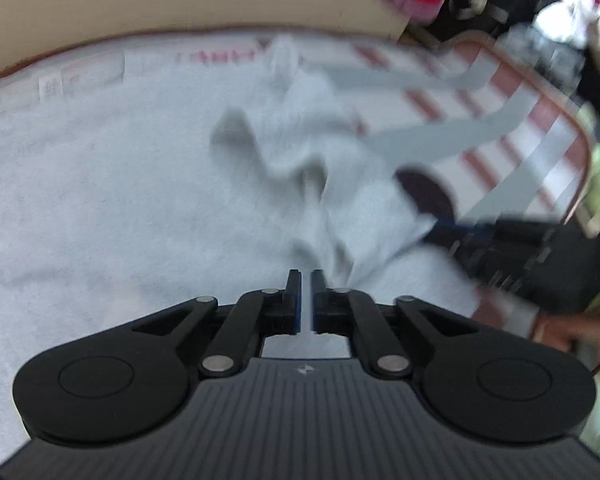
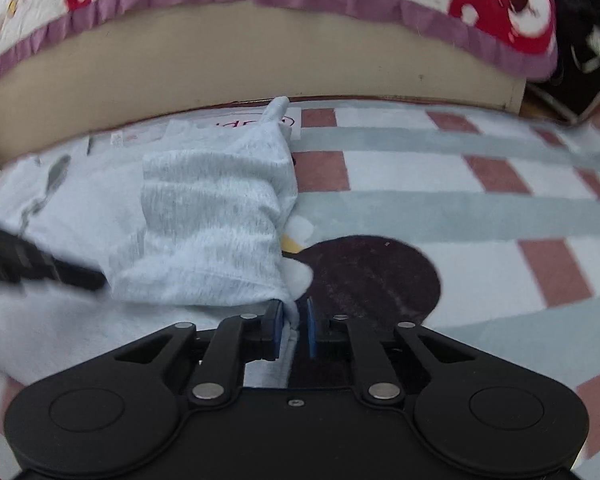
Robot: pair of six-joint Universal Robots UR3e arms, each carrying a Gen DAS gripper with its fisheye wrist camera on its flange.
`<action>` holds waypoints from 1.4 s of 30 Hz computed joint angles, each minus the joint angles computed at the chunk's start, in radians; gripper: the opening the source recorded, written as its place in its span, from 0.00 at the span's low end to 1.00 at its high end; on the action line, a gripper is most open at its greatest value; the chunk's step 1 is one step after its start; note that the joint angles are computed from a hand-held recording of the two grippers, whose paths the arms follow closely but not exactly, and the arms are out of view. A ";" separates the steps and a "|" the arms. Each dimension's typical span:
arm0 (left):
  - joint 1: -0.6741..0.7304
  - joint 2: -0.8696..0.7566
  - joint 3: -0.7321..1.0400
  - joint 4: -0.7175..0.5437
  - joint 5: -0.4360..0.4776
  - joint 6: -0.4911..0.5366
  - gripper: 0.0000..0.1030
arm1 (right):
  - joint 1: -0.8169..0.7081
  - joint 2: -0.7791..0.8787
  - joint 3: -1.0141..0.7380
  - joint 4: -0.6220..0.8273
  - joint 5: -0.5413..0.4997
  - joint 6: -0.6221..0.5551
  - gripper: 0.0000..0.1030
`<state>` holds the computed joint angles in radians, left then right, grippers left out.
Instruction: Fold clothes
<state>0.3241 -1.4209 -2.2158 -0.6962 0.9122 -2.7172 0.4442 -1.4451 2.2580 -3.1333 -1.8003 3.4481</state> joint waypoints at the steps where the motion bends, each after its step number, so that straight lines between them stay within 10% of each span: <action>1: 0.024 0.001 0.006 0.012 -0.040 0.002 0.18 | 0.019 0.010 -0.019 0.016 -0.029 -0.010 0.13; 3: 0.037 -0.073 0.043 0.138 -0.083 -0.051 0.49 | 0.025 0.026 -0.028 0.005 -0.032 -0.015 0.13; 10: -0.148 -0.645 0.734 0.034 0.007 -0.115 0.53 | -0.068 0.084 0.062 -0.228 0.144 -0.018 0.29; 14: -0.209 -0.889 1.143 -0.303 -0.001 -0.065 0.52 | -0.069 0.149 0.029 -0.284 0.150 -0.082 0.29; 17: -0.283 -0.970 1.280 -0.359 0.098 -0.019 0.04 | -0.071 0.177 0.001 -0.295 0.151 -0.116 0.25; 19: -0.309 -0.955 1.254 -0.281 0.134 -0.032 0.04 | -0.045 0.186 -0.005 -0.313 0.103 -0.126 0.05; 24: -0.309 -1.005 1.288 -0.161 0.129 -0.167 0.04 | 0.046 0.135 0.031 -0.283 -0.130 -0.056 0.01; 29: -0.260 -1.046 1.288 -0.115 0.066 -0.372 0.06 | -0.032 0.076 0.157 -0.329 -0.066 -0.013 0.00; 32: -0.215 -0.943 1.126 -0.011 0.020 -0.347 0.27 | -0.042 0.007 0.181 -0.327 -0.045 -0.047 0.01; 35: -0.170 -0.846 1.006 0.044 -0.005 -0.281 0.32 | -0.031 -0.016 0.137 -0.306 -0.012 -0.158 0.17; 38: -0.115 -0.781 0.956 -0.070 -0.059 -0.189 0.32 | -0.024 0.005 0.031 -0.208 0.032 -0.274 0.63; 42: -0.091 -0.722 0.854 -0.131 -0.057 -0.075 0.41 | -0.019 0.084 -0.086 -0.078 0.005 -0.251 0.66</action>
